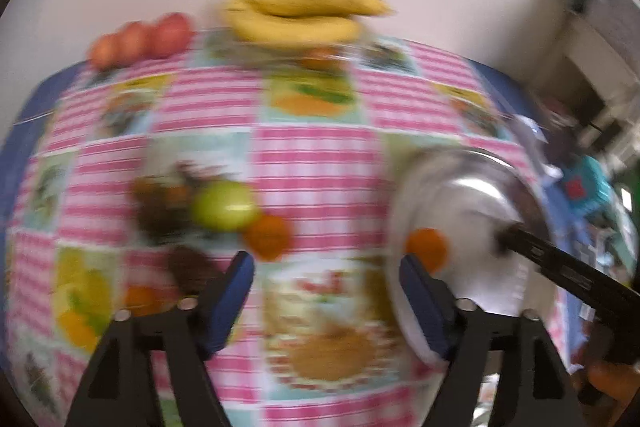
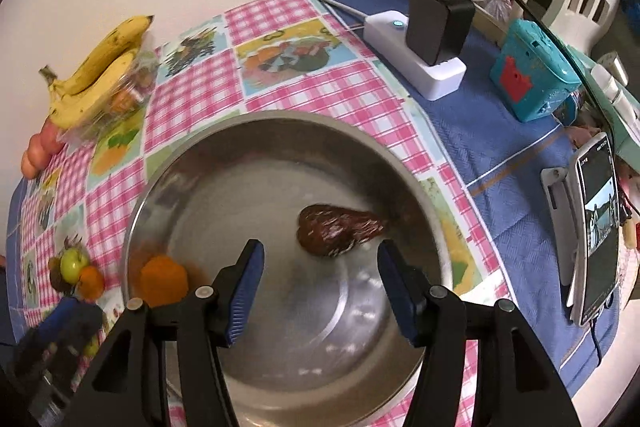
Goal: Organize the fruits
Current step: 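Lower the date into the plate and open the right tool while the left releases the orange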
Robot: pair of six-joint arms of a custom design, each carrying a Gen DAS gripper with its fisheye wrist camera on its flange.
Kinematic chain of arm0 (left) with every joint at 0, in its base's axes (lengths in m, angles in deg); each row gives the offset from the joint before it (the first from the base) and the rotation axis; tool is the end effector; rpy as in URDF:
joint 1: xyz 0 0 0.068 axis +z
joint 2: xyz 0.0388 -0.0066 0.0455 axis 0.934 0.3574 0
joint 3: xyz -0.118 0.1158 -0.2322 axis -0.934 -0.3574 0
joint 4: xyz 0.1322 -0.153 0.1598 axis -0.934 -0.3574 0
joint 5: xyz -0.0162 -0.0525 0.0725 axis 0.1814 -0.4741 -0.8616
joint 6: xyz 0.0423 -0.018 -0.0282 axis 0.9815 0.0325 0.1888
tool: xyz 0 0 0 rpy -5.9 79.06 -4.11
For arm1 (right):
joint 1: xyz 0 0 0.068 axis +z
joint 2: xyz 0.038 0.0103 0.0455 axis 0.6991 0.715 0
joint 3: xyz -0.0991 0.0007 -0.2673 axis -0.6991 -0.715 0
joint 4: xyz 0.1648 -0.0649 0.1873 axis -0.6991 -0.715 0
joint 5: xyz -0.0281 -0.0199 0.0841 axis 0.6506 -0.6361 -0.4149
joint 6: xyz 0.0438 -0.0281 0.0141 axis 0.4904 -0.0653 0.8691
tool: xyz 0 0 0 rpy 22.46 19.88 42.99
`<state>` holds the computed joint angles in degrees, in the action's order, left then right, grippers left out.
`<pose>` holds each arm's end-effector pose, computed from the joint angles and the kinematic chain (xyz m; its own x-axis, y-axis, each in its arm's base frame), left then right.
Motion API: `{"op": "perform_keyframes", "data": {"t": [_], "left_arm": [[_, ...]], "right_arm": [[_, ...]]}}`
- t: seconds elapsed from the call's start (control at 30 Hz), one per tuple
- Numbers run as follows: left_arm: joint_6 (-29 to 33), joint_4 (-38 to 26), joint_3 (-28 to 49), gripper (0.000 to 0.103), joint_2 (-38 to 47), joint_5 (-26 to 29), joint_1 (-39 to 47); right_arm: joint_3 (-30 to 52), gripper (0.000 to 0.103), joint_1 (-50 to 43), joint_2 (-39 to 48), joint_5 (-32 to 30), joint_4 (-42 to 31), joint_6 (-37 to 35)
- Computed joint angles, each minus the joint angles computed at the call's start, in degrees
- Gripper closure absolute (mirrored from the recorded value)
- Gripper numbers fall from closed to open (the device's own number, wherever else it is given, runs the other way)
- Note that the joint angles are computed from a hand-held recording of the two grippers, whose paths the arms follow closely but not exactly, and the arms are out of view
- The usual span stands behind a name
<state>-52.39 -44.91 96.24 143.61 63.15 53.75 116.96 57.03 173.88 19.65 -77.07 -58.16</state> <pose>0.2916 -0.0766 0.2614 -0.8649 -0.1973 -0.4615 -0.1547 0.9795 -0.1288 0.3404 0.0751 0.2505 -0.9196 0.1673 -0.3554 0.1416 0.9851 0.0974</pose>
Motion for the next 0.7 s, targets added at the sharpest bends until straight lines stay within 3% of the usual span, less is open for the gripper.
{"op": "perform_keyframes", "data": {"t": [0.17,0.3,0.7], "left_arm": [[0.0,-3.1,-2.8,0.0,-3.4,-8.7,7.0],[2.3,-2.5,-6.0,0.0,-6.8,-11.5,13.4],[12.4,3.7,-12.3,0.0,-16.5,-6.7,29.5]], "right_arm": [[-0.7,0.026,3.7,-0.8,1.6,-0.2,1.0],[-1.8,0.012,7.5,-1.8,2.5,0.9,2.2],[-2.0,0.012,21.5,-1.8,4.2,8.0,5.0]]}}
